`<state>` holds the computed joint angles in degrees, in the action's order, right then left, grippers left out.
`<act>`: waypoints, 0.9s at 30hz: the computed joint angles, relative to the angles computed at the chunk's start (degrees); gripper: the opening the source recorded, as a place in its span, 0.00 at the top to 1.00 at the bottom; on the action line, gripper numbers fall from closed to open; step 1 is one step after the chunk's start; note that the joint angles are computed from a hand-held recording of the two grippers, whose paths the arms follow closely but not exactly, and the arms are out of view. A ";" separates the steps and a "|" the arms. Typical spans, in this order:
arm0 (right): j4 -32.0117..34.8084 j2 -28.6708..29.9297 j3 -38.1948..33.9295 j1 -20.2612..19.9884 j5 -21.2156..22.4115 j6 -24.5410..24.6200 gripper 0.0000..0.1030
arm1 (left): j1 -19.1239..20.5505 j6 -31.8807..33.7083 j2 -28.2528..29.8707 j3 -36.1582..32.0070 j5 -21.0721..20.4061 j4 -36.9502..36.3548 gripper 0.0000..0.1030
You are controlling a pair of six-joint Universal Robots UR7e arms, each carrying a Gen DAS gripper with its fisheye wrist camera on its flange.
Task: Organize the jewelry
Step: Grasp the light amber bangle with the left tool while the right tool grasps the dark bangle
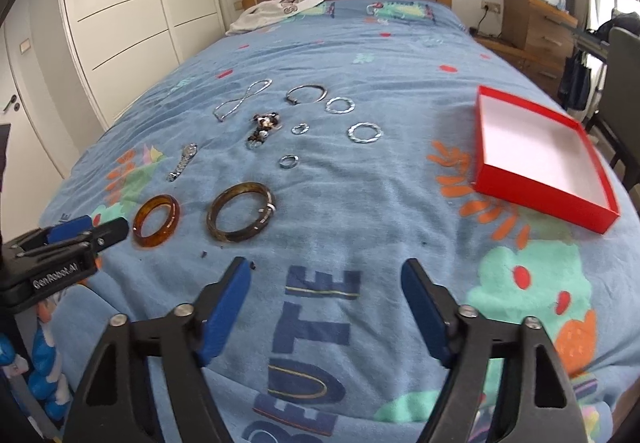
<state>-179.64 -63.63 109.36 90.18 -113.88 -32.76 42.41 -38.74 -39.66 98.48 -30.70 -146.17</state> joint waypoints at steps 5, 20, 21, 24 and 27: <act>6.27 2.47 -4.92 0.12 1.87 2.40 0.44 | 2.40 4.25 0.64 -1.48 -2.73 -3.83 0.37; 19.37 13.46 -18.50 0.37 2.29 4.24 0.56 | 8.10 9.66 4.11 -6.87 -9.97 -5.84 0.48; 19.75 13.92 -18.97 0.36 2.07 4.29 0.56 | 8.49 9.48 4.45 -7.52 -10.64 -4.73 0.53; 20.44 15.09 -20.09 0.17 1.68 4.53 0.56 | 9.18 8.82 5.09 -8.56 -11.66 -2.85 0.63; 20.82 15.81 -20.72 0.00 1.58 4.55 0.56 | 9.87 7.84 5.66 -9.43 -12.14 -1.89 0.70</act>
